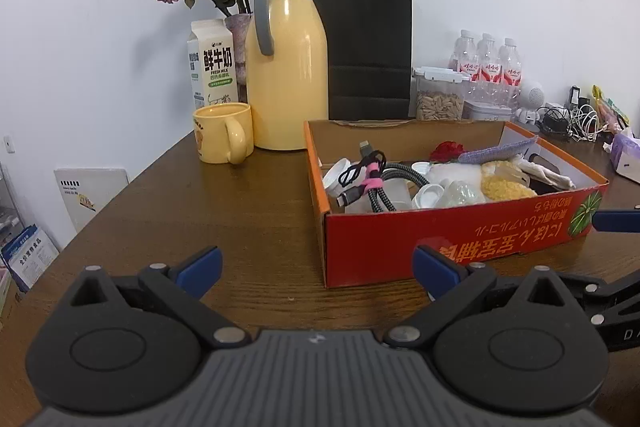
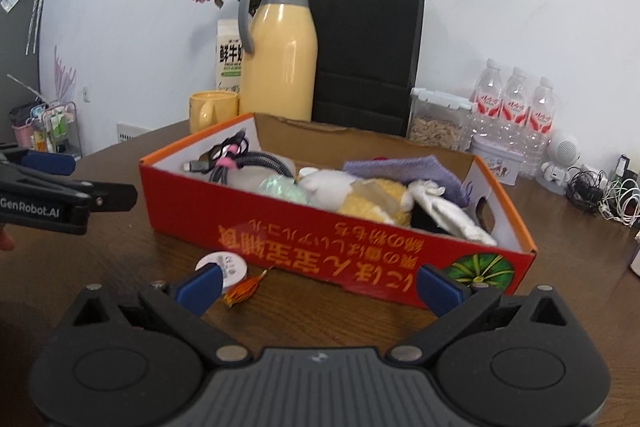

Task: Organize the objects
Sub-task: 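Lift both tools out of the box toward the last items, then grasp the orange clip with the right tool while the left tool grasps the round white disc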

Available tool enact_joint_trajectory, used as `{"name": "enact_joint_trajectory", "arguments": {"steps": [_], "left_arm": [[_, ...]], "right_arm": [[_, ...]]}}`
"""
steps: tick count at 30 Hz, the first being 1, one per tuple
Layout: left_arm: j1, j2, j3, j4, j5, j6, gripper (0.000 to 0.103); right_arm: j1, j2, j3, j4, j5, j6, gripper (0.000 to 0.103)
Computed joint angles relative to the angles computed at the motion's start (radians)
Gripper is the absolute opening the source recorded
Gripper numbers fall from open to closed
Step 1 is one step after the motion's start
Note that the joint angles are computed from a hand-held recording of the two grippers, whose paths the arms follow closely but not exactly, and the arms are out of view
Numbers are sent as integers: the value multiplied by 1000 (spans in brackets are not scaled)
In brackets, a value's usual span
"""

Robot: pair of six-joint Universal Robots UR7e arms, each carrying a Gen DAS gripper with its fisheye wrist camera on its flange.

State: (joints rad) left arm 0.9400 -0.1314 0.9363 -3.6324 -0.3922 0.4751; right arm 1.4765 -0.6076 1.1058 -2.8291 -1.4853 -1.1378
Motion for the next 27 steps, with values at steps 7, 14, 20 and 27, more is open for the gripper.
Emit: {"name": "enact_joint_trajectory", "arguments": {"steps": [7, 14, 20, 27], "left_arm": [[11, -10, 27, 0, 3, -35, 103], [16, -10, 36, -41, -3, -29, 103], [20, -22, 60, -36, -24, -54, 103], [20, -23, 64, -36, -25, -59, 103]], "right_arm": [[4, 14, -9, 12, -26, 5, 103], [4, 35, -46, 62, -30, 46, 96], [11, 58, -89, 115, -50, 81, 77], [23, 75, -106, 156, -57, 93, 57]]}}
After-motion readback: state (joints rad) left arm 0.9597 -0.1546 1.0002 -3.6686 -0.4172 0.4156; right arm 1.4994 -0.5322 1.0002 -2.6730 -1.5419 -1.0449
